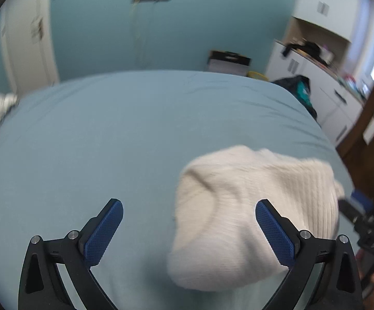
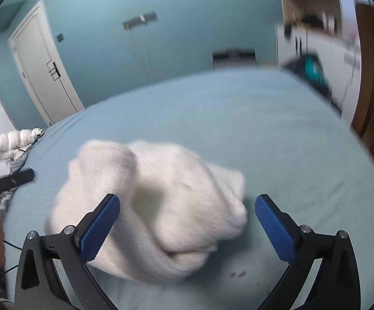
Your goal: Fold small clothes
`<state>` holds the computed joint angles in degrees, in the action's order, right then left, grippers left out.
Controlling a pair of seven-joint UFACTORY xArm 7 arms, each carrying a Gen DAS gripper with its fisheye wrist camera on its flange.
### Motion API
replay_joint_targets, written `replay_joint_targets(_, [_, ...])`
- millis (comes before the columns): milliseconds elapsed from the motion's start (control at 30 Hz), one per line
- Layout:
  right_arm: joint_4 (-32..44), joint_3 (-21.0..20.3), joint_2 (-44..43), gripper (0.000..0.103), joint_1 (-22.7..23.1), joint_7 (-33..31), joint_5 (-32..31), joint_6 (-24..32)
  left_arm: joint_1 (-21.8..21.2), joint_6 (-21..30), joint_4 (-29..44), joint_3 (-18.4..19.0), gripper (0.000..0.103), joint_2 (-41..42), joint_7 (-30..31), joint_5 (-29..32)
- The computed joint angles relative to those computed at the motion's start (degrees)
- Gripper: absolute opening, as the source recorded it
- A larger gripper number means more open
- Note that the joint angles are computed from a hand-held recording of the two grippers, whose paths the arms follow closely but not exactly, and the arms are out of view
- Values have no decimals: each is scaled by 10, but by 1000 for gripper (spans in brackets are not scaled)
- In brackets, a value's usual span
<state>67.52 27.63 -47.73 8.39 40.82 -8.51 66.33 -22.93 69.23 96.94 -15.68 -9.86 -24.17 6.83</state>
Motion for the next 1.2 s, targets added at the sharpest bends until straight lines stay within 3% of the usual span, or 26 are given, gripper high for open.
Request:
replay_joint_targets(67, [-6, 11, 34, 102, -12, -2, -17, -71, -7, 2, 0, -18, 103, 13, -9, 32])
replay_joint_targets(167, [-39, 9, 37, 102, 4, -7, -29, -118, -30, 27, 15, -43, 103, 54, -25, 106])
replay_joint_targets(233, [-41, 7, 46, 102, 12, -11, -43, -98, -48, 36, 29, -42, 103, 76, -50, 143])
replay_joint_targets(300, [-31, 12, 76, 102, -10, -23, -34, -31, -59, 44, 44, -28, 103, 95, -57, 133])
replay_joint_targets(367, [-76, -32, 65, 102, 21, -1, -9, -58, -65, 46, 54, -12, 103, 111, -44, 93])
replay_joint_targets(433, [-114, -50, 48, 102, 26, 16, -4, -82, -66, 26, 35, -1, 103, 103, -31, 73])
replay_joint_targets(600, [-130, -82, 37, 102, 48, 2, 14, -90, -97, 41, 56, -7, 103, 109, -39, 143])
replay_joint_targets(667, [-69, -93, 76, 102, 48, -27, 37, -56, -105, 49, 47, -12, 103, 88, -46, 185])
replay_joint_targets(700, [-51, -102, 67, 102, 62, -38, 34, -33, -107, 53, 38, -16, 103, 75, -49, 211])
replay_joint_targets(800, [-39, -77, -4, 102, 62, -61, 9, 8, -112, 77, 26, -43, 103, 48, -51, 291])
replay_joint_targets(1000, [-21, -41, -105, 102, 55, -116, 14, 163, -98, 80, -34, -96, 103, -36, -52, 316])
replay_joint_targets(1067, [-25, -36, -140, 102, 47, -129, 15, 190, -95, 78, -49, -97, 103, -67, -40, 278])
replay_joint_targets(1167, [-25, -26, -186, 102, 34, -137, 31, 206, -104, 51, -115, -56, 103, -154, -31, 170])
replay_joint_targets(1200, [-27, -25, -196, 102, 28, -140, 34, 200, -100, 55, -124, -55, 103, -170, -31, 158])
